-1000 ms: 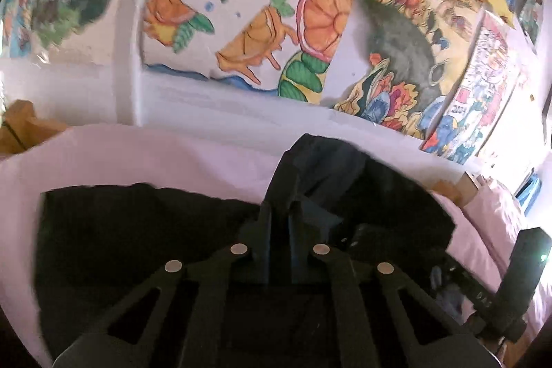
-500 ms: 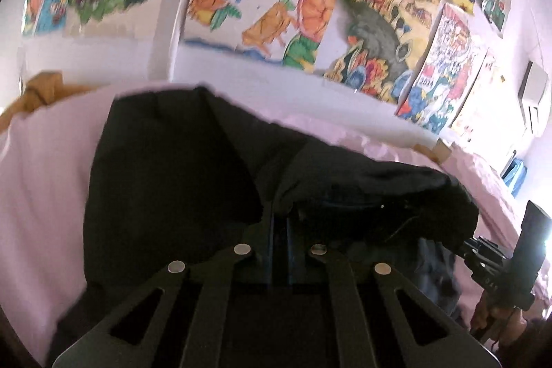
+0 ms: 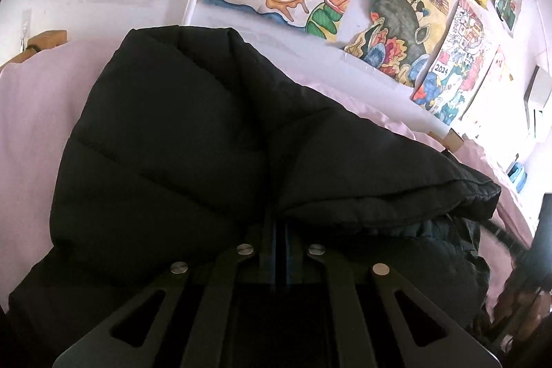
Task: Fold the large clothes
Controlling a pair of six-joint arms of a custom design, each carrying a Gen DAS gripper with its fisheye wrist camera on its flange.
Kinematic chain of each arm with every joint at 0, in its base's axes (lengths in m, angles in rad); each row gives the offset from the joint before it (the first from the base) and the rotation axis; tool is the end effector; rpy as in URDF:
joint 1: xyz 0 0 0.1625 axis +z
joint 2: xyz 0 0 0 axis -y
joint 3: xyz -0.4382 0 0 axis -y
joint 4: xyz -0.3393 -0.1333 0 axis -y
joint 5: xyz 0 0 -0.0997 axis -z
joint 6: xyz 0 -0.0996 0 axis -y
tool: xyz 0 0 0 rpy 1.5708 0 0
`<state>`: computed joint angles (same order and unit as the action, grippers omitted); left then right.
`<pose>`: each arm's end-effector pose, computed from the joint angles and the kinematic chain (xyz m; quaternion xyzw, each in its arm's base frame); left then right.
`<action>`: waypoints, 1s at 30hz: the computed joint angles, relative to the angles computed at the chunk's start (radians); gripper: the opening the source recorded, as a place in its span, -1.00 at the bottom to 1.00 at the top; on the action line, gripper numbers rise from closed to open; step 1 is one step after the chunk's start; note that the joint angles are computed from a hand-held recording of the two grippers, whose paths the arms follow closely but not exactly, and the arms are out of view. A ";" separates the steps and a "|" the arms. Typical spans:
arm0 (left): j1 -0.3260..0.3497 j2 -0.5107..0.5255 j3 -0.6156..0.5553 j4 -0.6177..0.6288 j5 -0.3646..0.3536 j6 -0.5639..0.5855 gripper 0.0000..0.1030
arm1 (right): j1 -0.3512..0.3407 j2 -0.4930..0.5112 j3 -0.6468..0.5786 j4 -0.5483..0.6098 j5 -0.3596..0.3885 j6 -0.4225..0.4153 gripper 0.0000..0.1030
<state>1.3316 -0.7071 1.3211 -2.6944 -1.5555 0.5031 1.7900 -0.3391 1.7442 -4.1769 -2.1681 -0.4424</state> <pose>-0.0458 -0.7568 0.2134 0.3492 0.9025 -0.2489 0.0405 0.2020 -0.5513 0.0368 0.0989 -0.7998 0.5097 0.3014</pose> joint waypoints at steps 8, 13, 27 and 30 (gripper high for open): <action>-0.001 0.004 -0.011 0.019 0.003 0.003 -0.96 | 0.002 -0.040 -0.092 0.176 0.118 0.159 -0.90; -0.020 -0.016 0.000 0.035 0.054 0.012 -0.93 | 0.007 0.035 -0.186 0.272 0.007 0.092 -0.89; -0.092 -0.036 0.084 -0.199 0.099 0.063 0.12 | -0.003 0.081 -0.214 0.251 -0.055 -0.011 -0.89; -0.116 0.038 0.021 -0.161 0.254 0.084 0.15 | 0.000 0.088 -0.226 0.251 -0.070 -0.032 -0.89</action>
<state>1.2155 -0.6692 1.3424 -2.8558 -1.3011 0.5873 1.7901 -0.2510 1.5186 -3.9258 -2.2381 -0.4741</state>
